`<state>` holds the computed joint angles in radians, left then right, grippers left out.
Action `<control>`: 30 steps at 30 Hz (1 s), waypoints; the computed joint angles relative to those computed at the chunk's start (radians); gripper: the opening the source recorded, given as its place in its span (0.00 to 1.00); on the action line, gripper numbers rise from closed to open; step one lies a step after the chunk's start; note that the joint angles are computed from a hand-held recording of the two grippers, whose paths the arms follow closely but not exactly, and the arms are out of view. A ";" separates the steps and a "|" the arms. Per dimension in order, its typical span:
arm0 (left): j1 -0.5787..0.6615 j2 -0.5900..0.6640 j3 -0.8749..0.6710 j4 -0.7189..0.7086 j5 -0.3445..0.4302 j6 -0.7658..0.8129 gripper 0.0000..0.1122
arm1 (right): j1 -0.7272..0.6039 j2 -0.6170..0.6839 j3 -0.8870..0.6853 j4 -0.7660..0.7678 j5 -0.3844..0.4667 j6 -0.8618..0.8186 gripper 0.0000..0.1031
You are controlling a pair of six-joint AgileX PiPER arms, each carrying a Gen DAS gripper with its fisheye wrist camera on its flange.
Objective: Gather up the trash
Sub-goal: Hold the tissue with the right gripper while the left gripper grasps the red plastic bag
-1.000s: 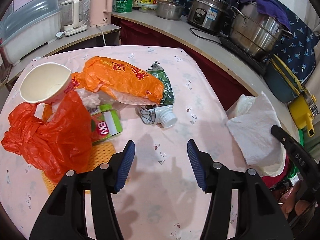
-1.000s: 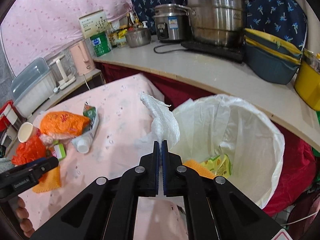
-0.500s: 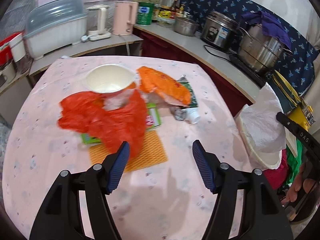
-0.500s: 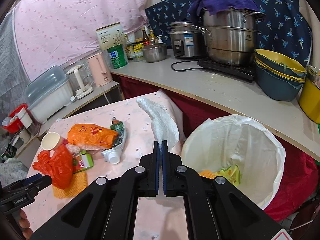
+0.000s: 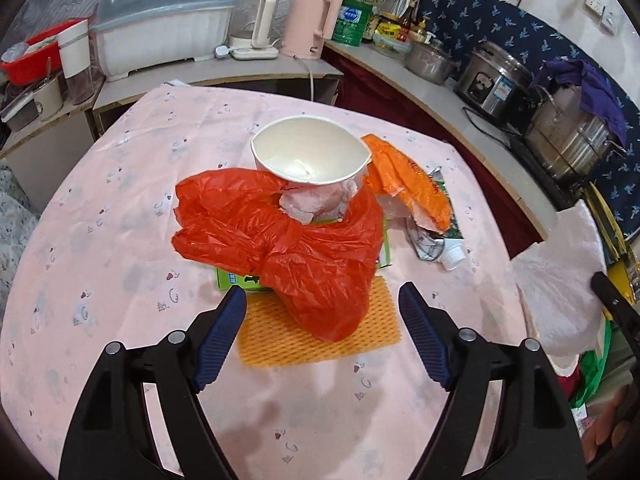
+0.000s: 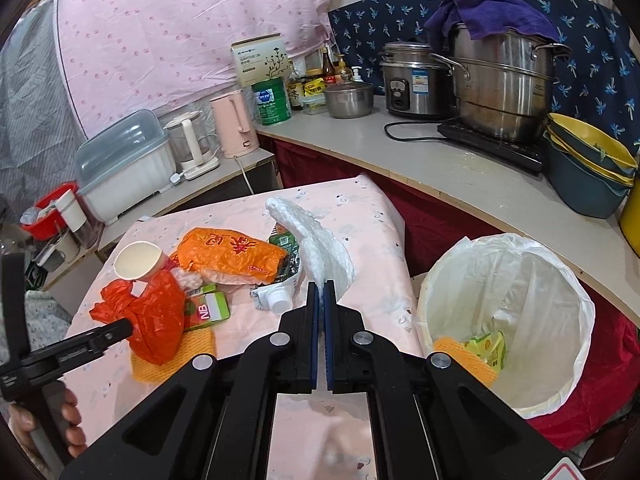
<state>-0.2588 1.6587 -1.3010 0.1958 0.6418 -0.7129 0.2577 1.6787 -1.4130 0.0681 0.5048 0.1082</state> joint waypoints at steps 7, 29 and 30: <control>-0.005 0.053 -0.029 0.022 0.008 0.011 0.32 | 0.014 0.008 -0.008 -0.024 0.014 0.024 0.03; -0.202 -0.126 -0.055 0.310 0.101 -0.184 0.07 | 0.016 -0.094 0.004 -0.020 0.000 0.021 0.03; -0.217 -0.124 -0.071 0.315 0.106 -0.183 0.07 | 0.012 -0.102 0.007 -0.015 -0.002 0.016 0.03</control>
<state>-0.4758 1.5348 -1.3722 0.5109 0.7478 -0.8955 0.2692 1.5767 -1.4056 0.0533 0.5026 0.1242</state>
